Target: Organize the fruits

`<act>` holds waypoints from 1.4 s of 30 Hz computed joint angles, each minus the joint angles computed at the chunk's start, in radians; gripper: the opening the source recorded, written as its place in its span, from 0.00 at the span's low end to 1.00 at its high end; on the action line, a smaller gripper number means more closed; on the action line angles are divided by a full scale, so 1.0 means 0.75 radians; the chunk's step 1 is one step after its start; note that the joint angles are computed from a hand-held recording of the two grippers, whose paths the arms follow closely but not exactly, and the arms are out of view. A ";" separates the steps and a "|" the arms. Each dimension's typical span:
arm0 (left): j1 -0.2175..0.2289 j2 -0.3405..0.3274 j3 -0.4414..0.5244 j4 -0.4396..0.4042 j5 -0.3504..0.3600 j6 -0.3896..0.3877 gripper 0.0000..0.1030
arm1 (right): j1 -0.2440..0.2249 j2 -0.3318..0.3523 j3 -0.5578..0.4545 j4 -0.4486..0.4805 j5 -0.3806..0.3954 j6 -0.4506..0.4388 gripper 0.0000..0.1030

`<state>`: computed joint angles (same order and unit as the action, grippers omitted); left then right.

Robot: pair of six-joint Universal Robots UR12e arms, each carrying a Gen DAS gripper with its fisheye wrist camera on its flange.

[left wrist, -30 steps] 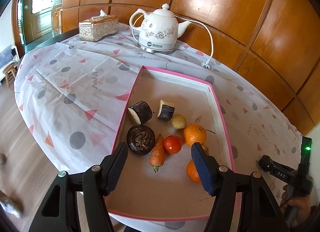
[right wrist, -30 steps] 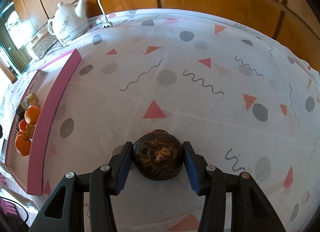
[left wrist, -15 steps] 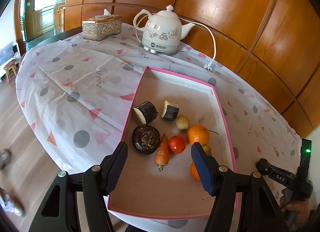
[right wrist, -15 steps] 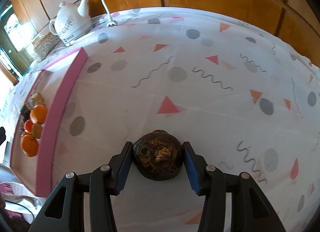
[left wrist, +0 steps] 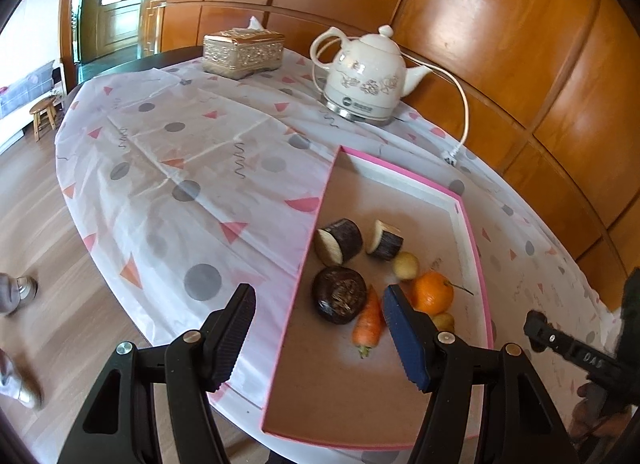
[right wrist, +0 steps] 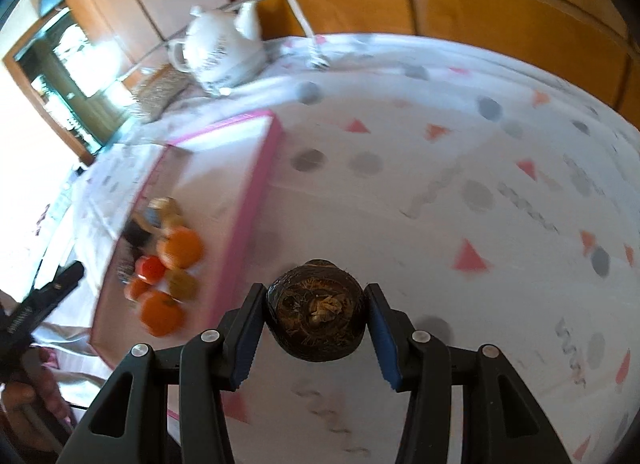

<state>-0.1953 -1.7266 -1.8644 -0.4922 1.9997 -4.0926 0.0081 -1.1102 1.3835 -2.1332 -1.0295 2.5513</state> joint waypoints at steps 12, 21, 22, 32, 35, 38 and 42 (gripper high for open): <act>0.015 0.003 -0.015 -0.014 -0.005 -0.016 0.65 | 0.083 0.021 -0.063 0.052 0.089 -0.073 0.49; 0.020 -0.001 -0.019 -0.015 -0.023 -0.016 0.65 | 0.153 0.086 -0.123 0.013 0.040 -0.058 0.49; 0.021 -0.001 -0.020 -0.015 -0.027 -0.019 0.65 | 0.159 0.096 -0.133 0.017 0.031 -0.062 0.49; 0.021 -0.008 -0.019 -0.012 -0.049 -0.015 0.65 | 0.172 0.121 -0.150 0.028 -0.016 -0.092 0.56; 0.019 -0.009 -0.018 -0.011 -0.046 -0.016 0.65 | 0.161 0.103 -0.131 0.024 0.008 -0.101 0.56; 0.020 -0.010 -0.016 -0.012 -0.053 -0.016 0.65 | 0.150 0.077 -0.101 0.032 0.030 -0.142 0.56; 0.015 -0.012 -0.010 -0.013 -0.046 -0.004 0.65 | 0.144 0.042 -0.056 0.060 0.041 -0.226 0.47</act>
